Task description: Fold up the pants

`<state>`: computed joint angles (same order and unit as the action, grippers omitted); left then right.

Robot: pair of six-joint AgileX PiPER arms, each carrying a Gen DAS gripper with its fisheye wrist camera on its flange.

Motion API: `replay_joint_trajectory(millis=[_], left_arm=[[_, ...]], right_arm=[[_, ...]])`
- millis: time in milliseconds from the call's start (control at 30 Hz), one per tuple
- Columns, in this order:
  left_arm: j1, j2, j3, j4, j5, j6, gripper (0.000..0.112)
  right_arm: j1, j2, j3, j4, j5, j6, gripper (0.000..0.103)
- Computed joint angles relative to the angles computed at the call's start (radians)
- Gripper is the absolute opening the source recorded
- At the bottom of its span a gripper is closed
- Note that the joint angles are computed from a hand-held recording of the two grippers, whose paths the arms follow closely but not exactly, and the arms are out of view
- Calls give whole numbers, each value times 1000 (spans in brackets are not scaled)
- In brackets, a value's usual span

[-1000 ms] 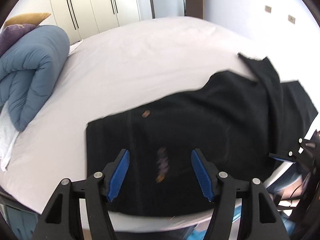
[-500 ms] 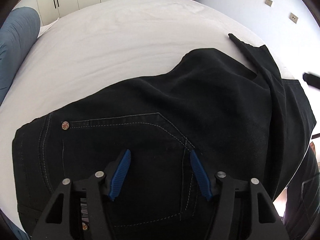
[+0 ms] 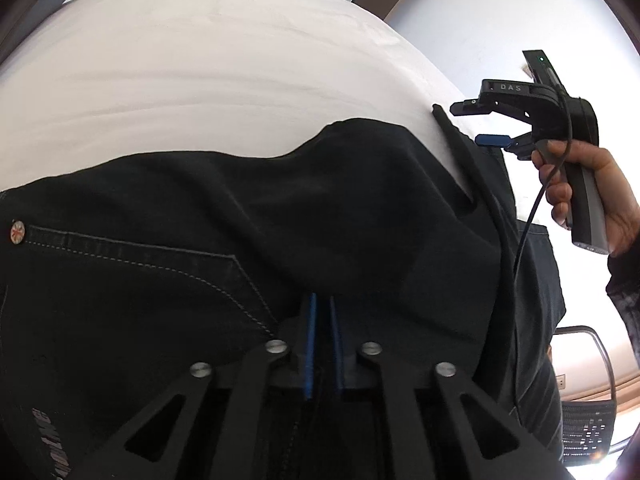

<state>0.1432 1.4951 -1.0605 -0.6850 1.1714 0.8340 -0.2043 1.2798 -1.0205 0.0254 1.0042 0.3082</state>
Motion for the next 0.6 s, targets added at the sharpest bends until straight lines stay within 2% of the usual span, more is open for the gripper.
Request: replay_joint_trajectory(millis=[167, 233, 267, 300, 333, 367, 400, 433, 467, 533, 600], left_arm=[[3, 18, 4, -6, -2, -8, 5], [-21, -7, 20, 15, -36, -14, 5], [-72, -14, 34, 23, -82, -44, 5], [-85, -24, 44, 31, -100, -50, 5], [-95, -33, 53, 35, -113, -56, 5], [-87, -27, 40, 38, -104, -56, 5], [-93, -36, 51, 38, -110, -61, 5], [-100, -42, 59, 39, -117, -65, 5], [-101, -42, 62, 40, -123, -62, 5], [-116, -47, 73, 50, -142, -68, 5], [-151, -54, 84, 63, -167, -100, 5]], right_arm=[[168, 175, -67, -269, 39, 246, 68], [176, 224, -72, -311, 41, 272, 68], [170, 228, -69, -316, 33, 276, 68], [160, 228, -68, -317, 24, 278, 64], [153, 221, -66, -312, 17, 274, 55], [141, 214, -66, -298, 11, 247, 29], [133, 208, -68, -291, 15, 226, 16], [107, 192, -65, -253, 9, 182, 12], [83, 155, -38, -223, -4, 152, 2], [43, 77, 5, -186, -27, 115, 3], [-63, -43, 38, -78, -46, 2, 3]])
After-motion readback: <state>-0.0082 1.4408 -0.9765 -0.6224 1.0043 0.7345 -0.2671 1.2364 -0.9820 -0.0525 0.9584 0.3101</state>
